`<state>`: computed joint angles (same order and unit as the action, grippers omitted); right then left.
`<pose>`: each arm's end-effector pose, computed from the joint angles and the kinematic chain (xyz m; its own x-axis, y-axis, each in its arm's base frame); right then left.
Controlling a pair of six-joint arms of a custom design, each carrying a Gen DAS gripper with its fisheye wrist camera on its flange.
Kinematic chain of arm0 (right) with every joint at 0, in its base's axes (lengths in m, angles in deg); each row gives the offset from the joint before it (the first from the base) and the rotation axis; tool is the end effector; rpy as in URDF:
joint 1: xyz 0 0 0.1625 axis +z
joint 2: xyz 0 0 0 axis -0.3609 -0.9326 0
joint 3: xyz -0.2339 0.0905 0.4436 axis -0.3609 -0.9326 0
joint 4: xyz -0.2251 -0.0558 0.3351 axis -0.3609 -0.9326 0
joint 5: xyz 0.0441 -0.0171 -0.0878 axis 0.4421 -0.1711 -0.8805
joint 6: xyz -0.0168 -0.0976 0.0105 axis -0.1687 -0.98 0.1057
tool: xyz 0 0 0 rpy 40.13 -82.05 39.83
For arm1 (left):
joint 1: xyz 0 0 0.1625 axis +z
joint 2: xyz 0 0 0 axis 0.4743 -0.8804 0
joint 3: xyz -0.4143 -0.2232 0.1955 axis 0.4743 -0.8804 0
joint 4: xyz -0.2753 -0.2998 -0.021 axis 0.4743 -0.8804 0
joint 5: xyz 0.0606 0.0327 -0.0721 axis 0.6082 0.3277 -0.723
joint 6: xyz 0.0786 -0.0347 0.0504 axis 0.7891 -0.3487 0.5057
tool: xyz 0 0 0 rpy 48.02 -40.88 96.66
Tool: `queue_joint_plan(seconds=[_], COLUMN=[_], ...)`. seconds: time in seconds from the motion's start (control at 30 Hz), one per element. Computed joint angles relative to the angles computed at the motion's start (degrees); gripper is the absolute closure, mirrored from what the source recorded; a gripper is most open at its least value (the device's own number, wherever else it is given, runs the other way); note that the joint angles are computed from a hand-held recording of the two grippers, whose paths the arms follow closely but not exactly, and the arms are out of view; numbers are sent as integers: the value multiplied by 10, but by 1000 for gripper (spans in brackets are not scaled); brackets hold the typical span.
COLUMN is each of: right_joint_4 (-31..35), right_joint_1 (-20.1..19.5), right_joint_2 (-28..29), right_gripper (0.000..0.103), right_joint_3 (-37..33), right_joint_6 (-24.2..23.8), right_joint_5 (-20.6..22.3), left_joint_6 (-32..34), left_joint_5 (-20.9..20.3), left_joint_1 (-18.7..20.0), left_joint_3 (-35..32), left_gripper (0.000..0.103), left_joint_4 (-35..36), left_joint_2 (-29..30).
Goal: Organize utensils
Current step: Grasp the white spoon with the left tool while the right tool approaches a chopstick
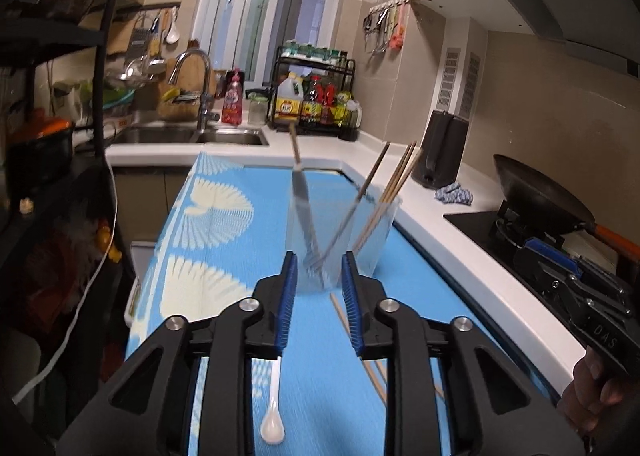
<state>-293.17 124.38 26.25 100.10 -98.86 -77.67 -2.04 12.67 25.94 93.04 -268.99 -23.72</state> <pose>0.2934 -0.6699 0.1067 -0.6273 -0.5944 0.5032 -0.7617 0.3340 -0.5552 -0.1525 -0.5807 0.2317 -0.8126 -0.1917 -0.5504 0.4518 0.3895 -0.8026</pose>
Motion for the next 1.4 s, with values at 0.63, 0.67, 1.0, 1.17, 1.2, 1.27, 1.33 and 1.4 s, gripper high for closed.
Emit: queue_joint_plan(seconds=[0.63, 0.67, 1.0, 1.17, 1.2, 1.27, 1.33, 1.4], right_joint_4=[-59, -60, -57, -60, -59, -59, -60, -62], right_joint_1=[-72, -73, -75, -73, -73, -73, -73, -73], right_joint_2=[80, 81, 87, 89, 88, 88, 89, 89], right_gripper=[86, 86, 86, 86, 86, 86, 86, 86], right_joint_3=[42, 42, 36, 35, 35, 35, 36, 37], right_joint_6=[26, 29, 21, 20, 21, 21, 22, 21], right_joint_5=[-79, -80, -88, -91, -90, -89, -89, -89], left_joint_6=[-159, -167, -245, -270, -258, -238, -226, -212], left_joint_5=[53, 52, 25, 4, 7, 27, 31, 41], left_joint_1=[43, 45, 68, 79, 78, 71, 68, 64], left_joint_3=[65, 68, 79, 78, 77, 72, 71, 70], left_gripper=[86, 86, 86, 85, 85, 85, 85, 85], left_joint_4=[-15, -14, 37, 72, 60, 60, 45, 30], left_joint_2=[60, 59, 45, 41, 46, 54, 61, 70])
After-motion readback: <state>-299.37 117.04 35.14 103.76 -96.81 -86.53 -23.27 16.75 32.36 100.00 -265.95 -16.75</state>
